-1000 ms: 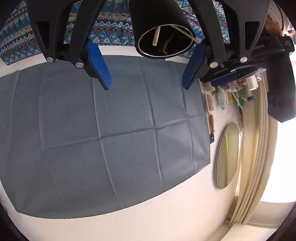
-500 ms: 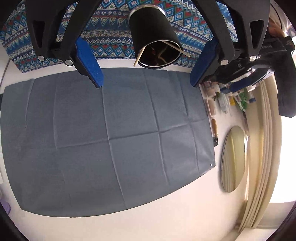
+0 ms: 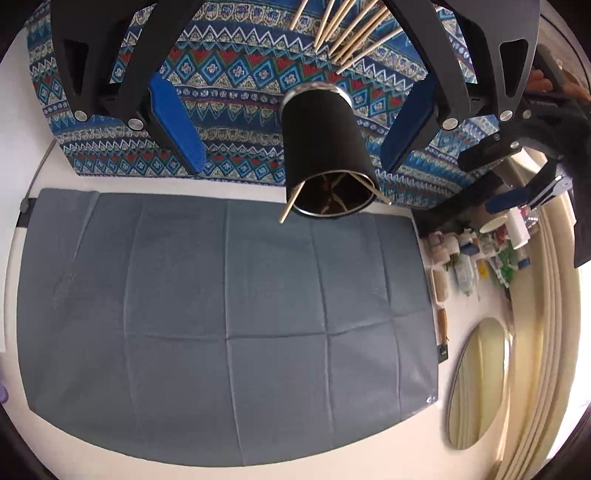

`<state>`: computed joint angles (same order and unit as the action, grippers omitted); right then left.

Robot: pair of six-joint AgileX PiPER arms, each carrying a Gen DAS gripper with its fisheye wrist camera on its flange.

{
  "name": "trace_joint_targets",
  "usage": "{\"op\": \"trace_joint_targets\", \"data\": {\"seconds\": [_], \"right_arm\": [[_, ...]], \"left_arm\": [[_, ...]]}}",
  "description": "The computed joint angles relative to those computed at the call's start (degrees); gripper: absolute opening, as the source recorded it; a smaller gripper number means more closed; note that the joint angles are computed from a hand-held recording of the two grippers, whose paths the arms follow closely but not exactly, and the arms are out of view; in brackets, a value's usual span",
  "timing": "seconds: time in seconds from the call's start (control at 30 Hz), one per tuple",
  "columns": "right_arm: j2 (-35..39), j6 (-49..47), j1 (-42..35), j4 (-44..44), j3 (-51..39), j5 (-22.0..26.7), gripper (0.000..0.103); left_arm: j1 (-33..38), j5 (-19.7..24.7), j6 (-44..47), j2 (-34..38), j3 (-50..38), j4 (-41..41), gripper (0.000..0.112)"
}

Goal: Organize utensils
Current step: 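Move both open grippers back down to the remaining wooden sticks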

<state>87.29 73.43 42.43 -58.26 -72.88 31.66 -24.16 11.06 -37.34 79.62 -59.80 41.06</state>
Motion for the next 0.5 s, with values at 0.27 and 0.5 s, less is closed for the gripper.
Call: {"op": "trace_joint_targets", "data": {"seconds": [0.27, 0.5], "right_arm": [[2.21, -9.04, -1.78, 14.24, 1.63, 2.78, 0.091], [3.87, -13.8, -2.26, 21.69, 4.22, 4.76, 0.091]], "left_arm": [[0.17, 4.76, 8.78, 2.93, 2.61, -7.72, 0.097], [2.21, 9.23, 25.95, 6.88, 1.79, -25.58, 0.097]]}}
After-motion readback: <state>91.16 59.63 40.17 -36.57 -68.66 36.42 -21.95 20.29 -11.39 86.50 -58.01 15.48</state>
